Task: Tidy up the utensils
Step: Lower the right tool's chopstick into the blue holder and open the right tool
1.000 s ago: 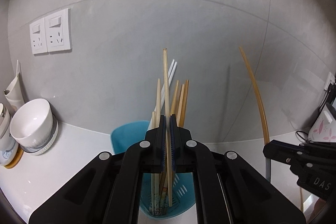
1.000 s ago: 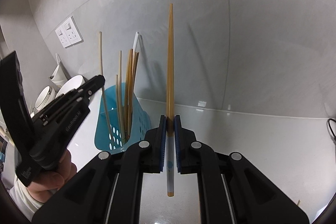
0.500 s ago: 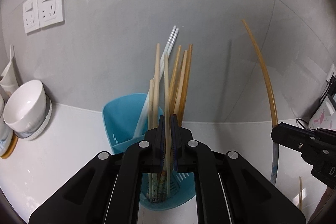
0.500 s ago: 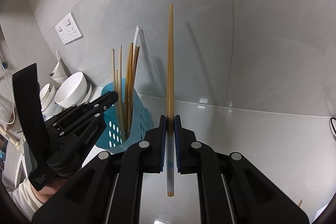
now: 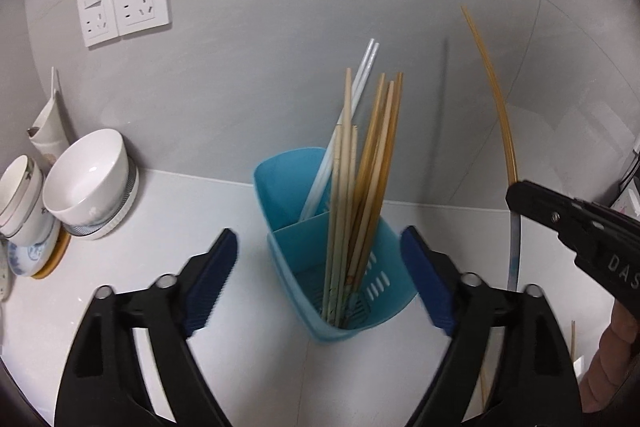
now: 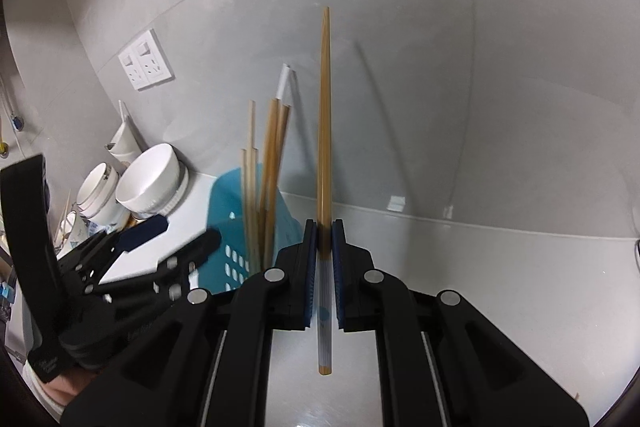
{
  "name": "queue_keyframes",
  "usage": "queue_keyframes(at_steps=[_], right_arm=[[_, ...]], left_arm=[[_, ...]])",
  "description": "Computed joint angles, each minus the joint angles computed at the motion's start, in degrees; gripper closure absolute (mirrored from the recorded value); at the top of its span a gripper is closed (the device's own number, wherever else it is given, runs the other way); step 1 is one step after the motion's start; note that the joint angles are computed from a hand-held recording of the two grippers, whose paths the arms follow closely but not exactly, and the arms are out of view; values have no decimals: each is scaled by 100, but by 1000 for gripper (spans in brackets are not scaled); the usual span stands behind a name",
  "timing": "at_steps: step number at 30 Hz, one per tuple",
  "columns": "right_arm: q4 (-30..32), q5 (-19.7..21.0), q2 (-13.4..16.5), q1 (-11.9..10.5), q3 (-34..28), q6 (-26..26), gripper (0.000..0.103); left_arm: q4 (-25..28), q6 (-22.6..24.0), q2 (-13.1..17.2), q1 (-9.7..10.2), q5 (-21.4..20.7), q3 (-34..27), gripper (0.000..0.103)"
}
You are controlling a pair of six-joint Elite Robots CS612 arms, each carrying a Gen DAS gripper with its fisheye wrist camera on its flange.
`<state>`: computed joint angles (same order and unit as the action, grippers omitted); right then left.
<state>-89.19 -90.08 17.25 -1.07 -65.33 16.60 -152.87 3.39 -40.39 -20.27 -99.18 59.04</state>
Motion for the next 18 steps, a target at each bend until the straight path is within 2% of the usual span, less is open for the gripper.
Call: queue_keyframes(at_steps=[7, 18], right_arm=[[-325, 61, -158, 54, 379, -79, 96], [-1302, 139, -183, 155, 772, 17, 96]], left_arm=[[161, -6, 19, 69, 98, -80, 7], [319, -181, 20, 163, 350, -107, 6]])
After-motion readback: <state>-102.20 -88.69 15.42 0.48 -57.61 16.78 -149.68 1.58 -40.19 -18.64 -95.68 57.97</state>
